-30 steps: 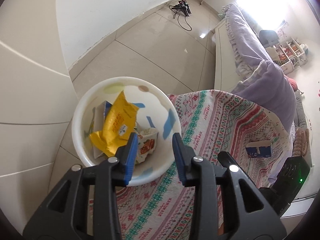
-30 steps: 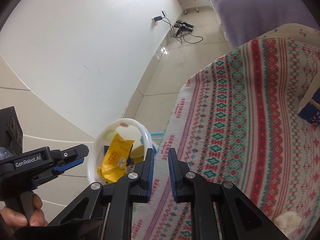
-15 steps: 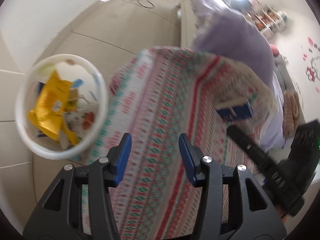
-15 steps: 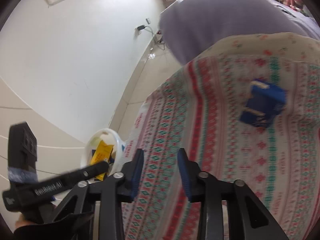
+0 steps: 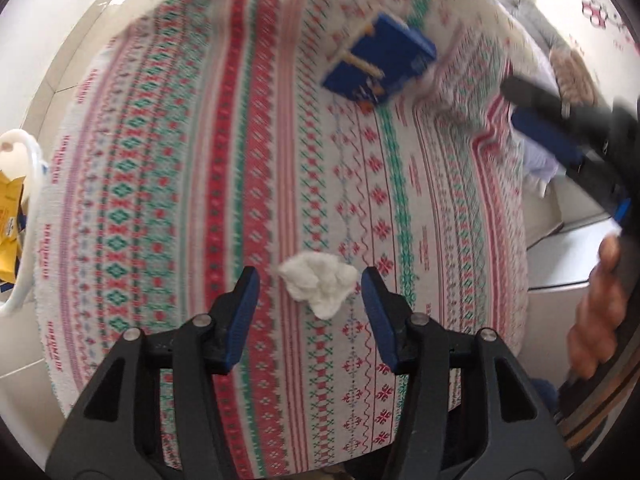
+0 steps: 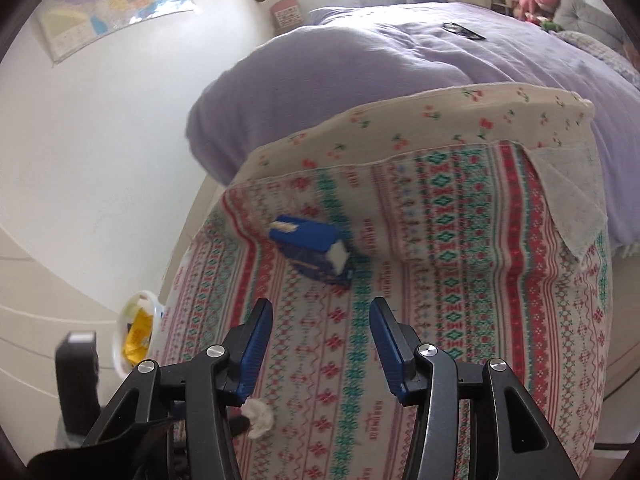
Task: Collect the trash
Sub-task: 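Grasp the white tissue with the left tool while the right tool grasps the blue box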
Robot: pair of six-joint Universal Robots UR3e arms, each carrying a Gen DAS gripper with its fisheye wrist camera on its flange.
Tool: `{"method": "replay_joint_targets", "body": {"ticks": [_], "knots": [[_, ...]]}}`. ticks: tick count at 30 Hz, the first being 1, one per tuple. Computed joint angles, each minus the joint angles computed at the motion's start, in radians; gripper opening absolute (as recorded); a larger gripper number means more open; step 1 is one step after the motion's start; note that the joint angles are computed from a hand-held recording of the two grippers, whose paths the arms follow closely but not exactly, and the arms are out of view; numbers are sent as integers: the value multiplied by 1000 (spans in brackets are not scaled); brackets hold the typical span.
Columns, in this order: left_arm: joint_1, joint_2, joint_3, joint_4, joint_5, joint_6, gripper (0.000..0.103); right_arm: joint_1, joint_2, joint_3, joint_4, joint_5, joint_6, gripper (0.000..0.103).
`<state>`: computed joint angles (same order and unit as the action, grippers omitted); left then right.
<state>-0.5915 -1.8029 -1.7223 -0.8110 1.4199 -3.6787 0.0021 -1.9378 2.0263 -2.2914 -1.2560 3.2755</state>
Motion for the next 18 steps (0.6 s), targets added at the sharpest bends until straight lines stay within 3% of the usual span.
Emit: {"method": "replay_joint_targets", "body": {"ticks": [5,10,14,18], "knots": [[-50,-78,77,-23,25,0,54,-72,-19,14,29,54,-38,55],[-80,-155,158,-69,62,13,54,-49,38,16,-32,45,-31,58],[-89,-201,195,-61,73,-10,30,-30,73,4,-63,30,-25,59],[-60,-173,155,-39,42,5,22,-23,102,3,-90,30,-17,59]]}}
